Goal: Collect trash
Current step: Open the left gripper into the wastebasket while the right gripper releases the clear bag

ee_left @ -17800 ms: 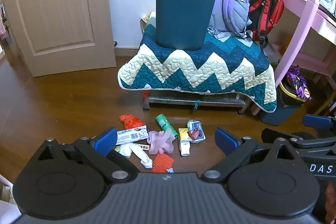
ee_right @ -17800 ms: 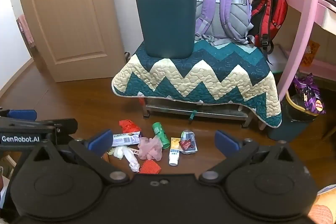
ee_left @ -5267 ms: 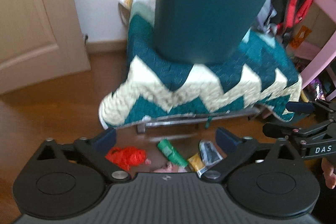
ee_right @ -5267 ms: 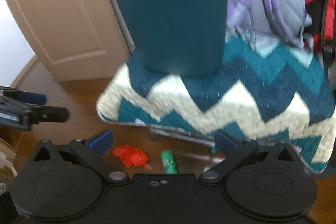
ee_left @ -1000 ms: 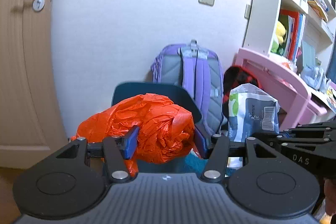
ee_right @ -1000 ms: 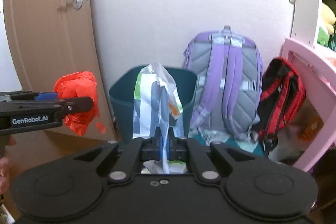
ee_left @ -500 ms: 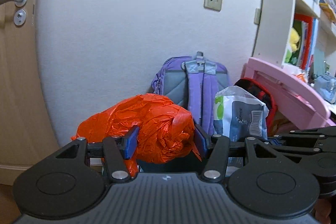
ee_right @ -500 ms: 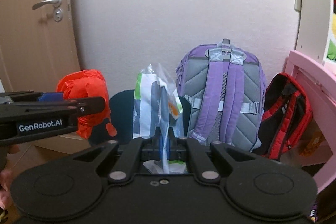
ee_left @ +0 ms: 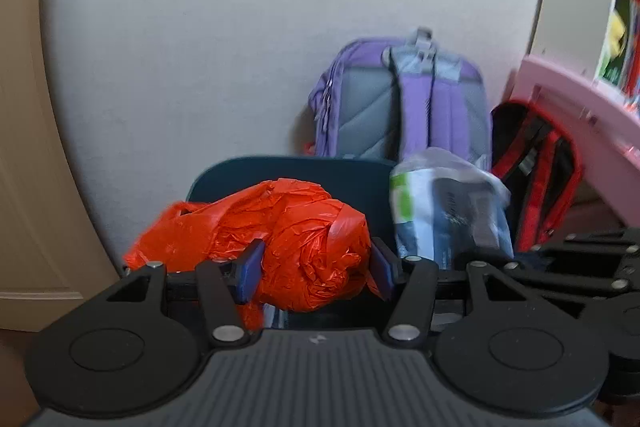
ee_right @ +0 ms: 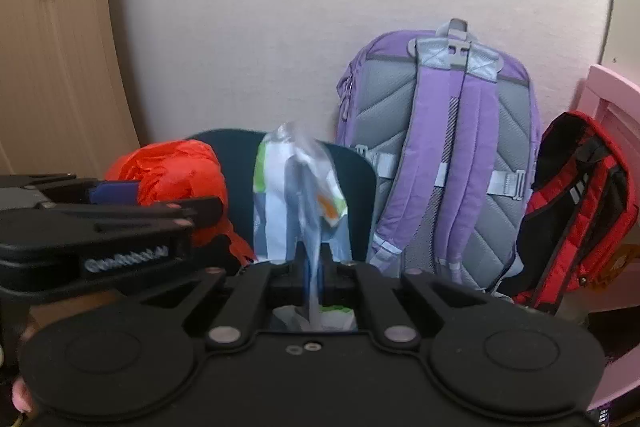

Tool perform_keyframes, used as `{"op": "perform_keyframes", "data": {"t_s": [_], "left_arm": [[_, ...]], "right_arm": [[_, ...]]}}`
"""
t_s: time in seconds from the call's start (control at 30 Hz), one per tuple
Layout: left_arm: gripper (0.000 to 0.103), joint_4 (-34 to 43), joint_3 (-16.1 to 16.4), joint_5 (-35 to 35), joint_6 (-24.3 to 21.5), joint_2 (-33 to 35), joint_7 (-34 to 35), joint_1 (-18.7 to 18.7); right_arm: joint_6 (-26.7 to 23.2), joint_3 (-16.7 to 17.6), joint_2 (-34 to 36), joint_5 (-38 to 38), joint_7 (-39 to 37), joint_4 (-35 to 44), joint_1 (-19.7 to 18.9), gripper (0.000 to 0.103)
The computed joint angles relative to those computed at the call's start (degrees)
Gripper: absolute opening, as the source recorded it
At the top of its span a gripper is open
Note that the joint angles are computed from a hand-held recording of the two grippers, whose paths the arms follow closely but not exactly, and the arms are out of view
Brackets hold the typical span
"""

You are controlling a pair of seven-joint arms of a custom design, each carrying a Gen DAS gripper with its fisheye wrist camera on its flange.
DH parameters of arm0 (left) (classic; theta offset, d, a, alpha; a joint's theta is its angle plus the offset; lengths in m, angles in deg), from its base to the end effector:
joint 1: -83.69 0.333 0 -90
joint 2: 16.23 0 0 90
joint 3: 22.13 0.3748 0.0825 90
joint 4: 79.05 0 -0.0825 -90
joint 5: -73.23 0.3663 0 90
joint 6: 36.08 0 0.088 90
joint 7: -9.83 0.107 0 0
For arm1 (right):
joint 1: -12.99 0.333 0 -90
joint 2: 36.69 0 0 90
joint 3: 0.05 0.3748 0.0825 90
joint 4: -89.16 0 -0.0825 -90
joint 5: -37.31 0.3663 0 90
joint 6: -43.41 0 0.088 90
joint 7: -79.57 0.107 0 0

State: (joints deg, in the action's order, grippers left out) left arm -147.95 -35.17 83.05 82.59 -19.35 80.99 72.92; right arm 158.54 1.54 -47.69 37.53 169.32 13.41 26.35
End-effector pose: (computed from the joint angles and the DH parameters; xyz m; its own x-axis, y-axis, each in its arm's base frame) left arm 0.4591 -0.2010 0.9429 -0.1475 -0.9844 0.0961 -0.5985 0.0115 -0.8010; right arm 0.4283 0.1177 0.9470 0.2617 -0.9651 0.0052 -0.6145 -0.1708 -0.7702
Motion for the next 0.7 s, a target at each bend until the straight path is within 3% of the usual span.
{"op": "perform_keyframes", "data": {"t_s": [0.23,0.37,0.53,0.7], "left_arm": [[0.055,0.4,0.5,0.5,-2.1,2.1,0.0,-0.2],[0.056,0.6,0.8,0.3,-2.8,2.6,0.7,-0.3],[0.056,0.6,1.2,-0.8,-3.1,2.7,0.7,-0.4],[0.068,0.4,1.0,0.9,-3.8,2.3,0.1,-0.6]], "right_arm": [[-0.5,0.0,1.3,1.1,-2.1,-0.5,0.5,0.005],[-0.2,-0.3,1.5,2.0,-3.3,-1.5,0.4,0.015],[-0.4,-0.5,1.5,2.7,-3.7,-1.7,0.0,0.019],[-0.7,-0.6,0.9,3.2,-3.5,-1.7,-0.1,0.027]]}}
